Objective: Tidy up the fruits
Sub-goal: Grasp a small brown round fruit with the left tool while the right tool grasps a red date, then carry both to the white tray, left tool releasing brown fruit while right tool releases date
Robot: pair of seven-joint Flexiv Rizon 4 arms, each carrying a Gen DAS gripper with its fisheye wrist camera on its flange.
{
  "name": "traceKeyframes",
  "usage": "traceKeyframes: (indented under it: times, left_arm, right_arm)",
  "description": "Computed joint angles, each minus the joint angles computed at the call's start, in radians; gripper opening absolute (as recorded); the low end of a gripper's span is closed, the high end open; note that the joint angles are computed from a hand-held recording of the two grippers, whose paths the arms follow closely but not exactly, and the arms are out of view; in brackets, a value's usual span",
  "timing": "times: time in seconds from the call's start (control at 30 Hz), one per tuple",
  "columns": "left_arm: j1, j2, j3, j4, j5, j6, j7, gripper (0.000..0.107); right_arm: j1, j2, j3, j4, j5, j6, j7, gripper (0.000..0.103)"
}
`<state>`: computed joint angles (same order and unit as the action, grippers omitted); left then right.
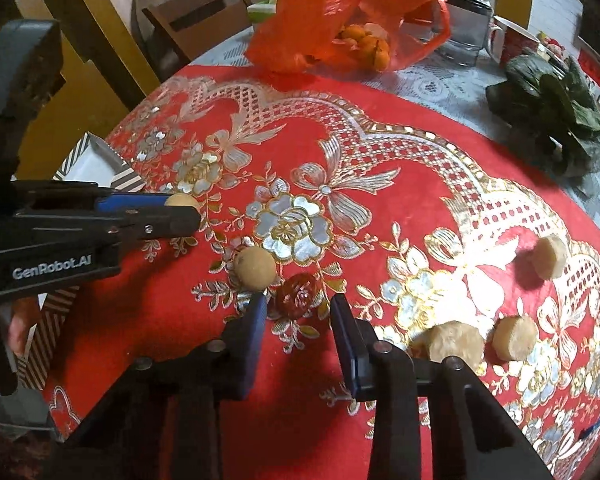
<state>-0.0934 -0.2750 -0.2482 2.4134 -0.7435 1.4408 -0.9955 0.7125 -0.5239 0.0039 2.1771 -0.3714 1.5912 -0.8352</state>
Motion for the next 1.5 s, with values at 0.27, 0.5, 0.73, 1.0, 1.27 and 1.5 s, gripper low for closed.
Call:
traceKeyframes:
  times: [0.27,0.5,0.73,1.0,1.27,1.5]
  left_arm:
    - [-0.005,0.019,0.0,0.011,-0.006,0.001,0.005,0.024]
    - [-0.03,0.048,0.02,0.033,0.005,0.015,-0.015,0.024]
    - [-0.055,0.086,0.043,0.064,0.051,0.034,-0.053,0.024]
    - [-0.085,0.155,0.081,0.116,0.059,0.052,-0.055,0.024]
    - [-0.117,0.23,0.15,0.17,0.026,0.061,-0.024,0.024]
    - [-0.128,0.28,0.216,0.207,0.013,0.061,-0.007,0.024]
  right_arm:
    - [0.031,0.01,-0.042,0.021,-0.021,0.004,0.019,0.02]
    - [0.115,0.084,-0.127,0.109,0.0,0.053,0.053,0.02]
    - [0.227,0.14,-0.212,0.18,0.056,0.101,0.082,0.02]
    - [0.341,0.169,-0.274,0.19,0.082,0.102,0.078,0.02]
    - [0.364,0.164,-0.259,0.142,0.04,0.077,0.087,0.02]
    - [0.322,0.142,-0.188,0.083,-0.026,0.054,0.109,0.02]
